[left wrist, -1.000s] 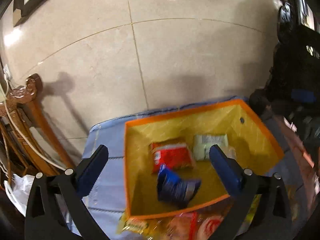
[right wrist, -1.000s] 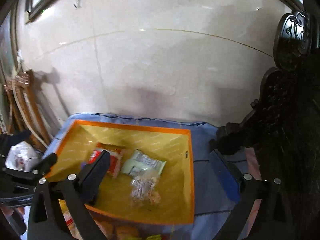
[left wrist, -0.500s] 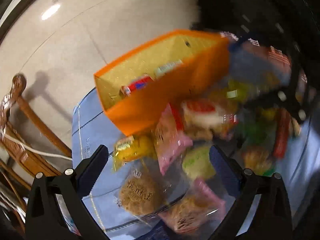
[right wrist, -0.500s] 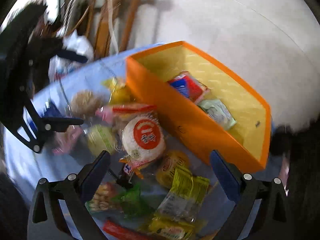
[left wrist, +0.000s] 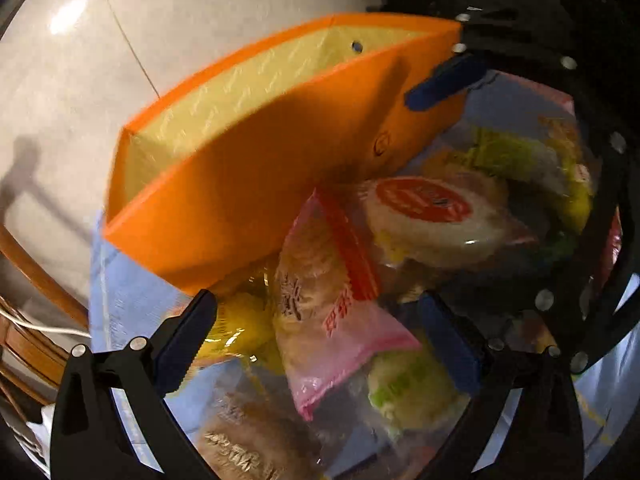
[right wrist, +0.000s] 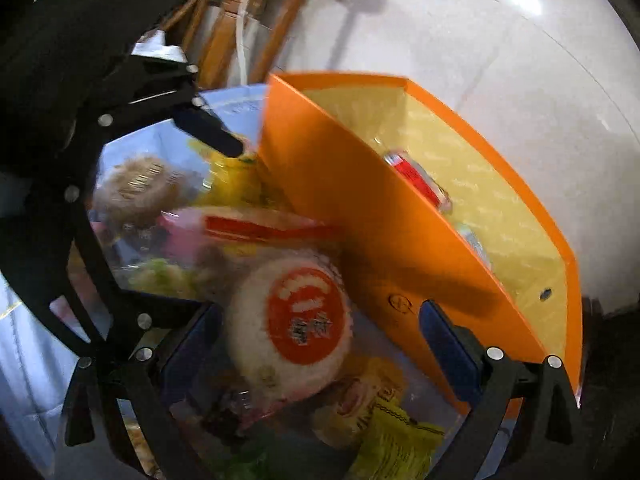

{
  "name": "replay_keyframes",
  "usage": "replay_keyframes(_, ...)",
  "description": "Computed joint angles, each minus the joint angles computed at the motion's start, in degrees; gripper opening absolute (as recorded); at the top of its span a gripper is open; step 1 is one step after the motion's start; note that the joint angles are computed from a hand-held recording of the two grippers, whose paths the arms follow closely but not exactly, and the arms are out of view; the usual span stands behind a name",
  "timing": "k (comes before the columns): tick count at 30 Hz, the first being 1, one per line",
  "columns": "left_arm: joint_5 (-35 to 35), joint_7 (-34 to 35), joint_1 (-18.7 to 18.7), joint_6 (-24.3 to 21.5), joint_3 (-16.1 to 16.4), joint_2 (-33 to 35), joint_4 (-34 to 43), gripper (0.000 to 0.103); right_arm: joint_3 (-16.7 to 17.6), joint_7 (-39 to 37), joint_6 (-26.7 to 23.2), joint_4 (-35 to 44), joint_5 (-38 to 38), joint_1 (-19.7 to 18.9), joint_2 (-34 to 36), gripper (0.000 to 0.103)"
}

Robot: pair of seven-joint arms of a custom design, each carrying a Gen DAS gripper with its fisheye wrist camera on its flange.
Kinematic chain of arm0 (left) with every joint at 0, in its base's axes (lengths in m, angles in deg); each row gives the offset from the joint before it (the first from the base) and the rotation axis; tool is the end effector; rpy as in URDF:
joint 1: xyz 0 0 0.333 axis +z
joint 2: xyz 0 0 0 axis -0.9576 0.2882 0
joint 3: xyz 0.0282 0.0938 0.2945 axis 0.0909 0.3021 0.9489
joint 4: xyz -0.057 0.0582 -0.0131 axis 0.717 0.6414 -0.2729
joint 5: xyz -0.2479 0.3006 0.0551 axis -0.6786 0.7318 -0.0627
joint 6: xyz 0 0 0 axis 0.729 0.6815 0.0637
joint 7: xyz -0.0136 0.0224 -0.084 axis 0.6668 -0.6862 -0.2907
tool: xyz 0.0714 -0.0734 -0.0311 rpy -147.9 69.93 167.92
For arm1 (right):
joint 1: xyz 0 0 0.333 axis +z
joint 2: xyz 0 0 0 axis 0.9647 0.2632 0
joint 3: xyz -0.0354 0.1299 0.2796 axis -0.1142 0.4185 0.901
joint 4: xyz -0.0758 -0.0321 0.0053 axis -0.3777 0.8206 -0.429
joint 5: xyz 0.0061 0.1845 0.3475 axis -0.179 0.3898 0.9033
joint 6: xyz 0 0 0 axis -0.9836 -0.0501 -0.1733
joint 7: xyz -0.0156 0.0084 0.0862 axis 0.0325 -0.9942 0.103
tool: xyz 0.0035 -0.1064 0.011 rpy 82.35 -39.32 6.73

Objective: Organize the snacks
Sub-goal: 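Grasp the pink cracker bag with the left tool while the right grasps a bread roll bag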

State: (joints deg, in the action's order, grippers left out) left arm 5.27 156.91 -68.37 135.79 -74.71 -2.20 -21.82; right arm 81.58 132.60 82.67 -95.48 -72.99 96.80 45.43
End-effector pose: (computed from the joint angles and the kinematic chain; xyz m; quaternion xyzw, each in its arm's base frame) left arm 0.6603 -0.0921 0.4370 -0.3335 0.8892 -0.2221 0.2207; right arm 0.6396 0.2650 0.4460 -0.8792 0.3613 -0.2389 0.1983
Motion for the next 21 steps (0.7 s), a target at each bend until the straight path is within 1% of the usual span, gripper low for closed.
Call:
replay_keyframes(1,-0.03,-0.54,-0.10,0.27,0.10,0.06,-0.16,0.099,-0.16,0.68,-2.00,0.78,0.47,-0.09,0.30,0.080)
replay_keyframes(2,-1.54,0.01,0.52,0.05,-0.51,-0.02,-0.20,0.098,-0.32,1.82,-4.51,1.88,1.08,-0.20,0.78,0.044)
replay_keyframes(3,-2.27,-0.55,0.75,-1.51,-0.51,0.06,0.39,0.083,-0.76,3.18,-4.41,1.73,0.55,0.03,0.83,0.021)
replay_keyframes(4,-2.29,-1.84,0.57,-2.74,-0.08,0.16,0.86,0.044,-2.02,6.02,-2.56,0.51,-1.68,1.04,0.31,0.020)
replay_keyframes(5,-1.94,-4.12,0.30,-6.06,0.60,0.58,2.26,0.043,-2.08,6.92,-2.34,0.09,-2.21,1.08,-0.03,0.017)
replay_keyframes(6,-2.29,-5.68,0.16,-6.27,0.94,0.41,2.34,0.038,-1.51,6.54,-3.93,0.76,-1.74,0.67,0.08,0.015)
replay_keyframes(7,-2.34,-6.86,0.05,-6.88,1.23,0.30,2.59,0.035,-1.44,7.07,-3.90,0.45,-2.07,0.70,-0.42,0.015)
replay_keyframes(8,-0.89,-9.32,-0.64,-7.46,2.09,-0.15,2.62,0.033,-0.72,7.21,-2.52,-0.85,-0.73,0.07,-1.76,0.015)
replay_keyframes(9,0.13,-10.86,-1.04,-7.57,2.57,-0.93,2.15,0.031,-0.29,7.44,-2.28,-1.17,0.15,-0.29,-2.35,0.015)
replay_keyframes(10,-0.86,-10.41,-0.63,-7.63,2.24,-1.89,1.45,0.029,0.04,7.88,-1.86,-1.86,1.11,-0.65,-3.35,0.015)
replay_keyframes(11,-3.52,-8.85,0.24,-7.72,1.57,-3.41,0.35,0.028,0.17,8.63,-1.42,-2.53,1.83,-0.95,-4.41,0.015)
replay_keyframes(12,-4.33,-8.87,0.24,-8.20,1.80,-4.51,-0.27,0.027,0.04,9.79,-1.55,-2.90,1.93,-1.04,-5.28,0.015)
replay_keyframes(15,-5.77,-9.25,-0.13,-9.42,3.21,-7.61,-2.23,0.025,0.03,12.07,-2.93,-2.96,2.29,-1.76,-6.68,0.015)
replay_keyframes(17,-4.34,-11.35,-0.81,-9.81,4.59,-9.15,-3.04,0.025,0.30,13.14,-3.38,-3.47,3.40,-2.62,-7.86,0.016)
replay_keyframes(18,-4.73,-11.41,-0.94,-9.83,4.98,-9.89,-3.45,0.025,0.58,13.08,-3.25,-4.18,4.60,-3.30,-8.76,0.016)
replay_keyframes(19,-5.93,-11.09,-0.92,-9.51,5.31,-10.95,-4.44,0.025,0.89,12.83,-3.35,-4.52,5.81,-3.92,-9.39,0.016)
replay_keyframes(21,-10.57,-10.28,-0.97,-10.99,5.78,-12.05,-3.75,0.025,1.16,13.68,-3.31,-5.78,7.39,-4.68,-11.17,0.016)
